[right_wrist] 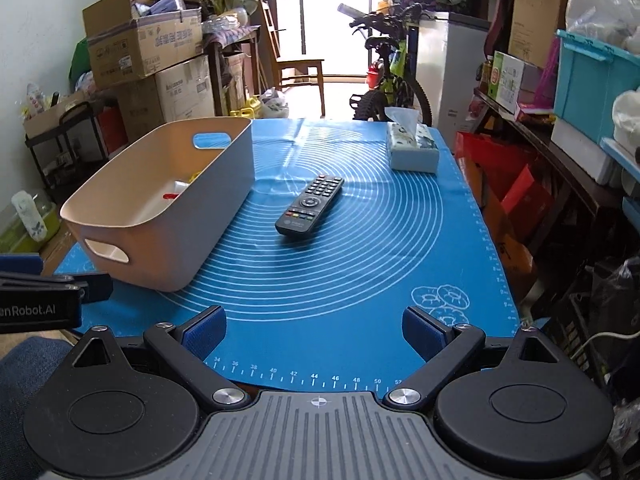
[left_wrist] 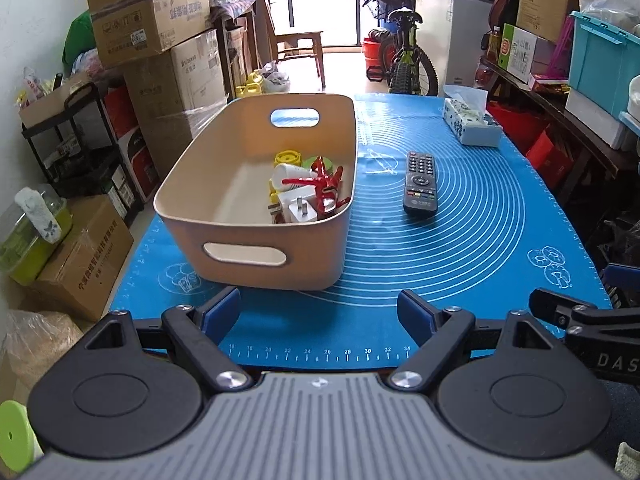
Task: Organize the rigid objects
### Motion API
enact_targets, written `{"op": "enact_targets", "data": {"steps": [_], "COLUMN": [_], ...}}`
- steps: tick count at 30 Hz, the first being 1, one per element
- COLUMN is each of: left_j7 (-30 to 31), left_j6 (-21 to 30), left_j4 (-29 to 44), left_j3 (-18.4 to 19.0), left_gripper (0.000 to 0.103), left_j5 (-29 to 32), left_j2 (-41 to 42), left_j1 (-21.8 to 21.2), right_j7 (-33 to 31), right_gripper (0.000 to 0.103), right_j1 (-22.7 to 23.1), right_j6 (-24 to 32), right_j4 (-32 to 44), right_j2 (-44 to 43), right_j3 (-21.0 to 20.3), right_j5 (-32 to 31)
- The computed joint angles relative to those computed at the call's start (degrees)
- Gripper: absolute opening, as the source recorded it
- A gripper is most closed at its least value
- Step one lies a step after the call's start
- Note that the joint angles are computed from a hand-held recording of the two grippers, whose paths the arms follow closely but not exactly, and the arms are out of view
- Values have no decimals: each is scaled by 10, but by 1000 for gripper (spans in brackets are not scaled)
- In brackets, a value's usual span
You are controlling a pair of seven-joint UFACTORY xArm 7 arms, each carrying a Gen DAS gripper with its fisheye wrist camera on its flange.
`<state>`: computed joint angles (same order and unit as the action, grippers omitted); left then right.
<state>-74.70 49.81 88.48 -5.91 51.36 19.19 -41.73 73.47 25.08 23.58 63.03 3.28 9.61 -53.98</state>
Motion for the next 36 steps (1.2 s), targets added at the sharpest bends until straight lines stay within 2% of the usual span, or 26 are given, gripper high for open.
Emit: {"op": "enact_targets", "data": {"steps": [36], "left_j7": [19], "left_j6": [5], "left_j4": [8], "left_j3": [2], "left_gripper": [85], "left_j5": [-9], "left_j2": [9], "left_j1": [-4], "right_j7": [14], "right_gripper": [95], "right_j1": [4], "right_j6": [13], "right_j4": [3], "right_j2": [2], "right_j3": [0], "right_j5": [-19]}}
